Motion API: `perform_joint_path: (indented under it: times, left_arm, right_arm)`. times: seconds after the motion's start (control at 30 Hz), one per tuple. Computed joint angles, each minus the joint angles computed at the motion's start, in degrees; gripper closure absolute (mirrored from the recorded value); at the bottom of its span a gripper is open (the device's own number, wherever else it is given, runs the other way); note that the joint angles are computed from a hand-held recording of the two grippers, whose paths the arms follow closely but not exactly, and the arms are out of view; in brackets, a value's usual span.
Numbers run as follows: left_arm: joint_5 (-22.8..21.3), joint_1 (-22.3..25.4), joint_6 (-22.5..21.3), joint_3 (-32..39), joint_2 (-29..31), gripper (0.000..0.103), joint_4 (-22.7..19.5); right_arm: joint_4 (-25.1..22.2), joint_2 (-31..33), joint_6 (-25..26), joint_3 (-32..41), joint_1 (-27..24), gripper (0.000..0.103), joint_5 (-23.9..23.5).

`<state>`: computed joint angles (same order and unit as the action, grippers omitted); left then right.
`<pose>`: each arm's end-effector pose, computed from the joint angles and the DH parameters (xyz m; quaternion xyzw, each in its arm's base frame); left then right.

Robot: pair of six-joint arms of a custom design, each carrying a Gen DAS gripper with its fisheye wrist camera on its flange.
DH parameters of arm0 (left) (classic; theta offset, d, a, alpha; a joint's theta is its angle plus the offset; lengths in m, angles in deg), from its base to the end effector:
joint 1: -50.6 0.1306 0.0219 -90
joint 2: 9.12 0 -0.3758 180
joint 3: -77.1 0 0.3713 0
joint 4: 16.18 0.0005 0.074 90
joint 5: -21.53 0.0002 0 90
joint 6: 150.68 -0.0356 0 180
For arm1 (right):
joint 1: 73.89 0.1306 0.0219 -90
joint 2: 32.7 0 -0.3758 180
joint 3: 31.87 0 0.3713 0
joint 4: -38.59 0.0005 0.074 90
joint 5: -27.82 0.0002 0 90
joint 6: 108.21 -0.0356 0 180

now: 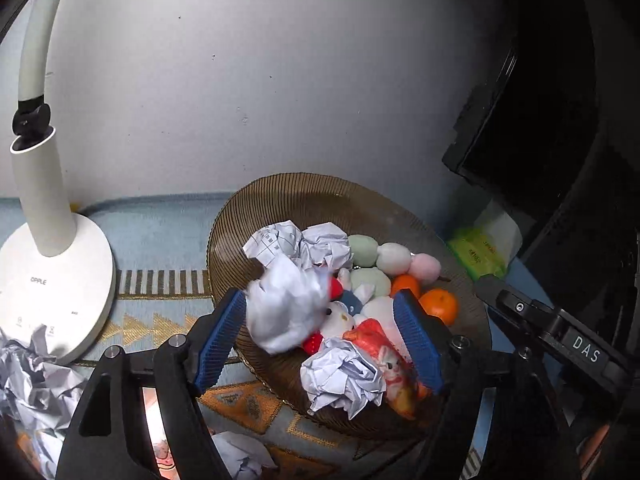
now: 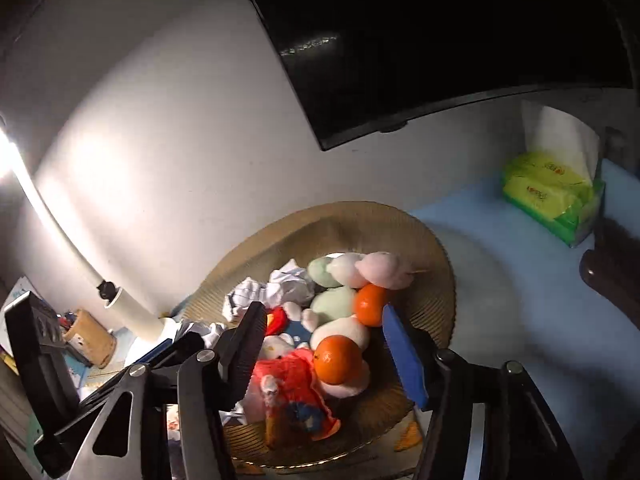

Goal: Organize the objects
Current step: 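Carry the paper ball and orange over the bowl and release both, then move both open tools back toward the paper balls on the rug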

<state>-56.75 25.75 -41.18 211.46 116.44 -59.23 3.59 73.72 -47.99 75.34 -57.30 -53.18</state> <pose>0.6294 -0.3000 0.4317 0.0887 0.8762 -0.2591 0.3966 0.5667 0.1625 0.4347 0.1377 0.8710 0.1199 0.4560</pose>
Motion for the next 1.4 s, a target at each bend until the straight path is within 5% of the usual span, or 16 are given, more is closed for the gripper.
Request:
perform_joint_path:
  times: [0.13,0.27,0.43,0.5,0.57,0.63,0.7,0.8,0.87,0.9,1.1,1.17,1.4]
  left_arm:
    - [1.3,-0.1,0.7,0.3,0.0,0.028,-0.3]
    - [1.3,-0.5,0.5,-1.6,-2.2,0.028,-0.9]
    - [-1.5,0.1,-0.8,-16.3,-13.4,0.028,2.0]
    - [-3.1,0.7,-2.3,-23.2,-18.9,0.028,2.3]
    - [-5.0,1.7,-4.1,-30.1,-24.4,0.028,2.4]
    - [-5.5,3.8,-4.5,-37.4,-30.0,0.015,2.2]
    - [-5.9,6.3,-2.6,-44.5,-35.3,0.006,3.2]
    - [-12.3,9.1,-0.5,-51.5,-40.5,0.006,3.4]
    - [-21.6,8.9,-2.4,-52.7,-41.5,0.006,1.5]
    - [-22.9,9.3,-3.7,-53.5,-42.2,0.006,1.7]
    - [-18.1,12.5,-3.4,-55.4,-42.8,0.006,2.7]
    - [-16.3,13.2,-2.7,-55.7,-42.9,0.006,3.3]
    - [-17.5,12.2,-2.8,-55.8,-42.9,0.006,2.9]
  right_arm:
    - [2.8,-1.5,-0.6,-2.5,-0.6,0.044,-0.7]
    - [3.0,-1.7,3.3,-2.6,1.3,0.043,6.7]
    - [9.3,-3.7,8.5,-6.2,3.1,0.041,8.4]
    - [8.4,-4.4,9.3,-6.4,4.5,0.041,8.4]
    - [7.5,-5.8,8.4,-7.3,5.7,0.041,5.1]
    - [6.6,-7.9,9.0,-8.9,7.2,0.040,0.4]
    - [4.4,-9.3,10.0,-9.9,9.8,0.019,0.6]
    - [4.9,-11.6,11.2,-13.2,14.0,0.006,2.5]
    - [5.4,-11.7,10.0,-14.5,15.9,0.004,-0.1]
    - [5.2,-11.2,9.2,-14.7,16.7,0.003,-1.0]
    - [5.1,-7.2,7.7,-15.9,21.1,0.002,0.0]
    - [1.9,-5.4,8.4,-13.9,22.1,0.003,3.1]
    - [0.3,-4.1,9.2,-12.4,22.9,0.002,7.9]
